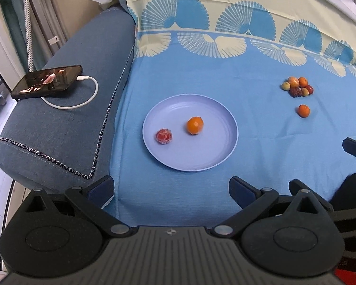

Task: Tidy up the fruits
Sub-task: 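Lift both tools away from the plate back toward the fruit cluster, then grasp a mandarin with the right tool while the left tool grasps a dark date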

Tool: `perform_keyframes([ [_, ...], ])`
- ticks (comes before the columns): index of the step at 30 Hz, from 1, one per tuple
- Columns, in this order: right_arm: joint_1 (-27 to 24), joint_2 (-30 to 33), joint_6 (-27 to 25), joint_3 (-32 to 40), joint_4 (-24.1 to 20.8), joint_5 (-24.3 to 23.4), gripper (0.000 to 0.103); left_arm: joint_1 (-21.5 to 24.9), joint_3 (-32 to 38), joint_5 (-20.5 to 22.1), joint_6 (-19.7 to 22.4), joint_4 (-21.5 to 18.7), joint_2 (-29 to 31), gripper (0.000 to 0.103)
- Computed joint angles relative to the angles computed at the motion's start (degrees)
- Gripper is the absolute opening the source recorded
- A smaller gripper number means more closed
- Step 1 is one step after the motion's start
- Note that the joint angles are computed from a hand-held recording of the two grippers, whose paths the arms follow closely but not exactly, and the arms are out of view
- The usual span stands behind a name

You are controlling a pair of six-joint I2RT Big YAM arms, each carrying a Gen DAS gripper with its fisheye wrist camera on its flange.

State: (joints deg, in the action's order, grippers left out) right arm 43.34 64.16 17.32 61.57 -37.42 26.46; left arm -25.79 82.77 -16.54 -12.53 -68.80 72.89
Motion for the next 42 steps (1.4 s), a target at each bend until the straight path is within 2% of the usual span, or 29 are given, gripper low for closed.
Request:
perform_keyframes([
  [16,-3.22,1.45,5.55,-1.15,0.06,-0.94,0.101,0.38,1.49,0.28,1.10,-1.75,2.94,0.103],
  [22,-7.38,3.29,11.78,-3.86,2.01,0.40,0.102,1.82,5.27,4.30,-1.54,-5.50,6.87,0.103],
  [25,-11.16,5.30,11.34,-5.46,5.82,0.83,0.102,2.01,7.05,3.61,-2.60,-6.73,8.75,0.103],
  [28,-15.63,9.85,10.57,-4.92,7.35,-0.45,0.102,1.91,9.34,2.58,-2.91,-8.47,11.09,0.103],
  [35,-23.80,17.79,9.07,-5.70,20.94,0.65,0.102,0.96,17.23,2.88,-4.62,-11.84,18.84,0.103],
  [37,-26.05,20.77,7.02,-4.68,24.13,-0.05,0.102,0.58,20.72,4.11,-5.22,-12.94,21.92,0.103],
  [39,-27.72,23.85,3.99,-3.08,25.51,-0.90,0.102,0.04,24.51,5.42,-5.77,-14.14,25.12,0.103],
  [40,-28.40,25.15,2.66,-2.15,25.17,-1.74,0.101,-0.35,26.47,5.75,-6.03,-14.65,26.74,0.103],
  [42,-29.36,26.89,0.45,-1.62,26.55,-3.36,0.079,-1.12,30.57,5.97,-6.19,-15.38,30.04,0.103],
])
